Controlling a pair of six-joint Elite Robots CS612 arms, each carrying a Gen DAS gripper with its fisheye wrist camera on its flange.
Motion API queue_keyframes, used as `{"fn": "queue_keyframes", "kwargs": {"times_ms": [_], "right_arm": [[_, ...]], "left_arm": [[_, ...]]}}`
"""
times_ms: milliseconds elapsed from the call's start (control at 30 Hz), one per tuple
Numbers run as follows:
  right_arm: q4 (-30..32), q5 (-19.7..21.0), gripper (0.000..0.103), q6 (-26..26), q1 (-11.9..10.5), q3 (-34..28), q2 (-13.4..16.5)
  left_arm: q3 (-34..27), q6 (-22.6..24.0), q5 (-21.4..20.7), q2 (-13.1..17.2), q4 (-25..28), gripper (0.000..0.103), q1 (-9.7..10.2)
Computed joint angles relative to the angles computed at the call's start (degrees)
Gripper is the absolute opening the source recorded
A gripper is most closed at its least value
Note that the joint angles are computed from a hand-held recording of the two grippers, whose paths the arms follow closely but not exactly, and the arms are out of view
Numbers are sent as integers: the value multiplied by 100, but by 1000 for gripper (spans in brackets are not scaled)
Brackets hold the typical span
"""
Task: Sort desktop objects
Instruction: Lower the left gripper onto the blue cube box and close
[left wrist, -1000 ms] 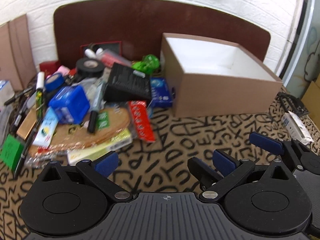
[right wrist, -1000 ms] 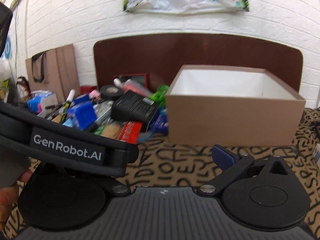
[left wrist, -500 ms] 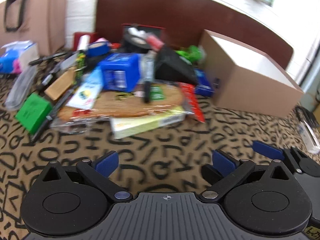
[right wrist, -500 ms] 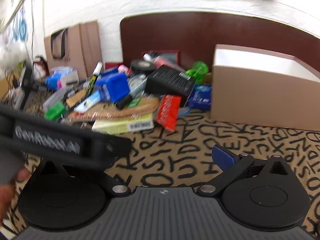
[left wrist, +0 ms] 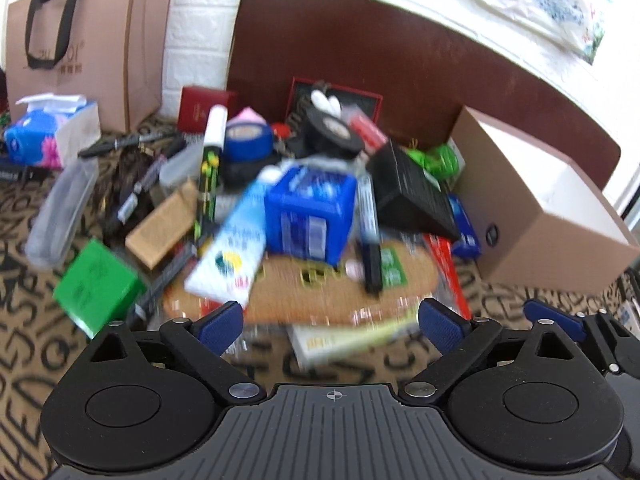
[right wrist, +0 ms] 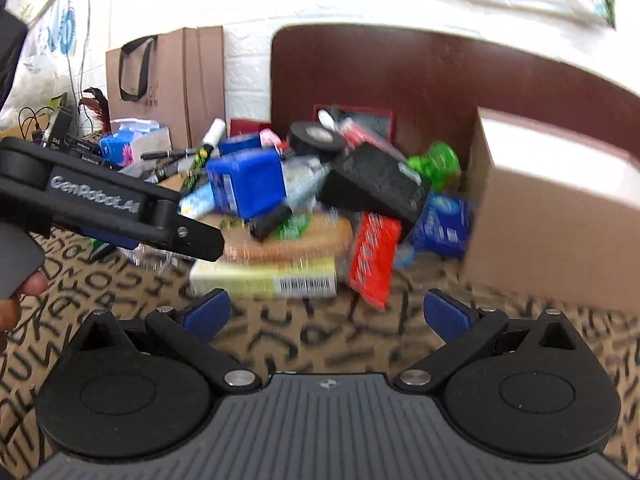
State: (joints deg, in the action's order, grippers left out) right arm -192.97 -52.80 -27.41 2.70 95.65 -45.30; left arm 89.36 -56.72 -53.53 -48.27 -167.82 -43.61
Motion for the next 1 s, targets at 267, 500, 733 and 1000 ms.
{"fn": "queue_keyframes", "kwargs": {"times_ms": [267,500,733,1000], "right_arm": [[86,115,97,-466,243,-513,242],[374,176,94,-719,410,-883,391],[717,224,87,-927,527,-1160,499],[1224,288,71,-1111,588,-1341,551]], "left_arm": [[-209,511,-266,85,-44,100,280],[-320,701,-761,174,-185,100,493],[-493,924,-1318,298,-253,99,665],[-565,1292,-1560,341,-322,96,729]]}}
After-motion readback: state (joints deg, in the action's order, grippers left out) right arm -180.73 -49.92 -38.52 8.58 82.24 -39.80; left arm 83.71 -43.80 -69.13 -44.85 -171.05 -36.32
